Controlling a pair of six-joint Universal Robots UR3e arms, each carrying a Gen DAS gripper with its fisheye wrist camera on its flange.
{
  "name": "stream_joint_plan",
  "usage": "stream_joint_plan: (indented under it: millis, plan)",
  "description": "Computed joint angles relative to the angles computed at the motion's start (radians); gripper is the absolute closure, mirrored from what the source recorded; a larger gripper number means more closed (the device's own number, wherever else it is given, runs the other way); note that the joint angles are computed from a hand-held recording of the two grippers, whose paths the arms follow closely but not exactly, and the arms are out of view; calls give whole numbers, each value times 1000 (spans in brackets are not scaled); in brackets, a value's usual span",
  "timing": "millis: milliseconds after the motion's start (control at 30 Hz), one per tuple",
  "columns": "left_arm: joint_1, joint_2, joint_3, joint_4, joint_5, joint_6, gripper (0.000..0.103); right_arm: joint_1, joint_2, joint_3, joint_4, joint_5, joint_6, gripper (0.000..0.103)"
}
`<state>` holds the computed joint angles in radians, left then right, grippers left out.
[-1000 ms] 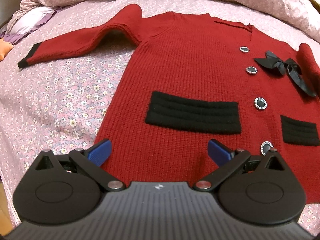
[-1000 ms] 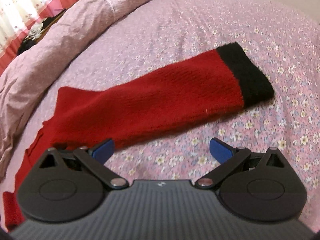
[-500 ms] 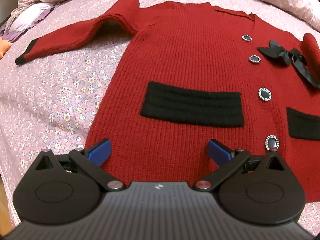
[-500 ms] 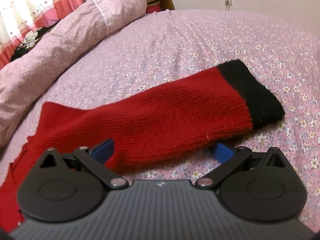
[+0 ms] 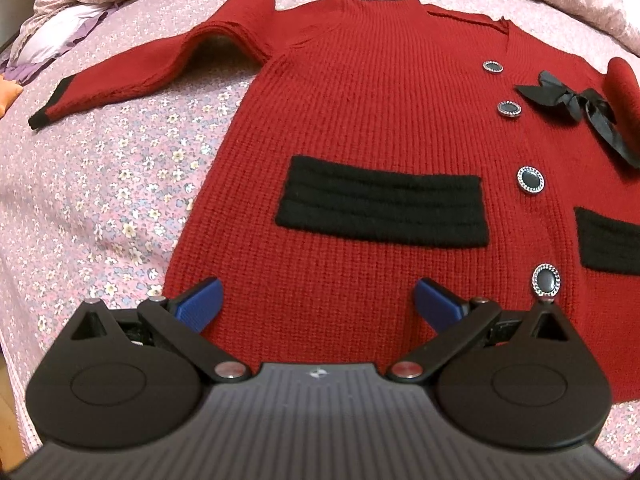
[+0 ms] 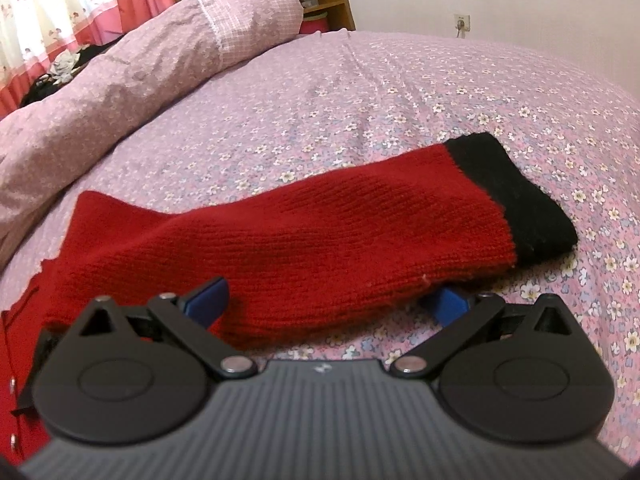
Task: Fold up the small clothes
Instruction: 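Move the right gripper to the black cuff of the nearest sleeve, then close the right gripper on the black cuff and lift the sleeve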
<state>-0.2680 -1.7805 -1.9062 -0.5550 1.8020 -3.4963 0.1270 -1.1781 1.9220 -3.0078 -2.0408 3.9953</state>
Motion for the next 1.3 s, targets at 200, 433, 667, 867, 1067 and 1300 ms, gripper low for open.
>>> stream_joint_plan:
  millis: [200, 433, 667, 867, 1067, 1300]
  plan:
    - [0, 4, -5, 1, -3, 2, 0, -13, -1, 14, -34, 17, -9, 0]
    - [1, 9, -9, -1, -2, -1, 0, -105, -23, 201, -380, 144, 80, 0]
    - [8, 28, -12, -11, 1, 0, 0, -225, -52, 298, -517, 302, 114, 53]
    - [27, 61, -32, -12, -5, 7, 0, -277, -93, 355, -624, 370, 77, 83]
    - [52, 95, -56, 6, -12, 19, 0, -242, -141, 286, -638, 390, -69, 86]
    - [105, 167, -119, 37, 7, 25, 0, -104, -153, 93, -540, 381, -248, 86]
